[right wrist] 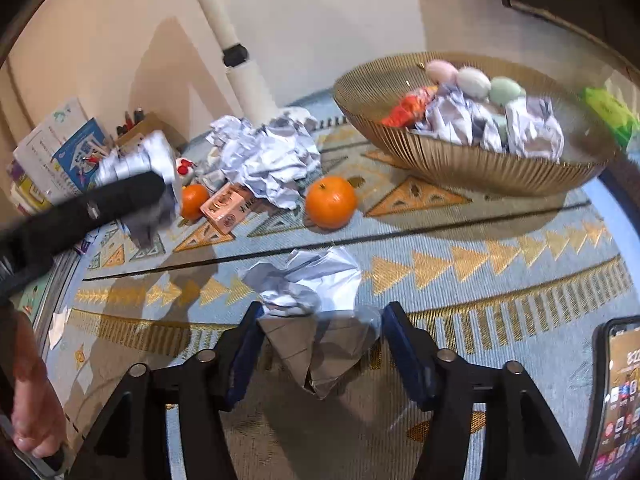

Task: Organize objects
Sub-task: 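Grasp a crumpled paper ball with right tool while left tool grasps another, then carry both paper balls over the glass bowl and open both tools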

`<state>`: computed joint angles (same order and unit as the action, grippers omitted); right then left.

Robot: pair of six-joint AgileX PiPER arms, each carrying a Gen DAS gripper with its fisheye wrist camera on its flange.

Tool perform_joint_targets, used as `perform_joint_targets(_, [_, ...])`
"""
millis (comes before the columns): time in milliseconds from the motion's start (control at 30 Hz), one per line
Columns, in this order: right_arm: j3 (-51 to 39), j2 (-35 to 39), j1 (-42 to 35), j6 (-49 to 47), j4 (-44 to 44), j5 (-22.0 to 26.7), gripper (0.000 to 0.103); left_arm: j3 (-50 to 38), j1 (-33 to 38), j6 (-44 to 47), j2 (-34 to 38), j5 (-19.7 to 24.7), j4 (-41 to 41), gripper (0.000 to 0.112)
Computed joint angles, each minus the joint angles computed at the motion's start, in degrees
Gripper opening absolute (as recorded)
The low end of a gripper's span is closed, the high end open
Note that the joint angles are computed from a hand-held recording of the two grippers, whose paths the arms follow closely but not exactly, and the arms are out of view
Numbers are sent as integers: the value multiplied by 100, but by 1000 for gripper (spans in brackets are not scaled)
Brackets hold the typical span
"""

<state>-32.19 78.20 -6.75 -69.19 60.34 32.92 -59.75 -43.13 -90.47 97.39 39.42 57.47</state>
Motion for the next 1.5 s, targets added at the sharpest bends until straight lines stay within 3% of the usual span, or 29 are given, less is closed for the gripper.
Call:
perform_joint_targets(233, [-57, 150, -51, 11, -62, 138, 72, -67, 469, 654, -124, -437, -475, 55])
perform_joint_targets(300, [63, -29, -22, -147, 78, 37, 56, -188, 615, 1071, -146, -594, -881, 55])
perform_joint_targets(367, [177, -256, -112, -302, 188, 75, 53, -332, 758, 1485, -178, -839, -1257, 55])
perform_joint_targets(433, [146, -473, -396, -85, -49, 475, 53, -652, 828, 1998, -115, -884, -1627, 55])
perform_joint_targets(533, [-366, -990, -1312, 327, -295, 1527, 53, -1325, 841, 2530, 75, -909, -1832, 55])
perform_joint_targets(667, [-1515, -1239, -2452, 908, -73, 2056, 53, -2445, 788, 2866, 676, -927, -1791, 56])
perform_joint_targets(767, [-2151, -870, -2523, 1519, -41, 1671, 54, -3266, 634, 2128, 1411, -195, -1251, 57])
perform_joint_targets(867, [-2533, -229, -2381, 2023, -32, 1361, 58, -3660, 864, 2639, 1942, -610, -2185, 57])
perform_joint_targets(933, [-2768, 213, -2185, 2448, -258, 1242, 59, -3996, 879, 2755, 2282, -549, -2297, 58])
perform_joint_targets(967, [-2887, 443, -2071, 2714, -457, 1205, 59, -4177, 876, 2900, 2440, -606, -2299, 61])
perform_joint_targets(1000, [-2968, 610, -2004, 2810, -513, 1196, 61, -4420, 879, 3233, 2595, -510, -2449, 77])
perform_joint_targets(1033, [-3038, 799, -1940, 2855, -532, 1191, 64, -4727, 860, 3530, 2776, -260, -2580, 85])
perform_joint_targets(1067, [-3073, 896, -1885, 2882, -565, 1182, 75, -4877, 842, 3598, 2855, -30, -2582, 85])
perform_joint_targets(1100, [-3091, 963, -1906, 2861, -570, 1226, 82, -4798, 839, 3572, 2807, 4, -2539, 85])
perform_joint_targets(1167, [-3089, 1061, -2046, 2751, -402, 1374, 82, -4110, 853, 3325, 2380, -392, -2298, 85])
perform_joint_targets(1300, [-2787, 725, -2167, 2271, -277, 1408, 82, -2628, 856, 2417, 1275, -756, -1421, 85])
perform_joint_targets(1433, [-2341, 186, -2124, 1727, -87, 1823, 82, -1113, 775, 1391, -199, -450, -311, 85])
perform_joint_targets(1500, [-2026, -194, -1928, 1413, -27, 1998, 87, -583, 723, 1197, -969, 101, -157, 85])
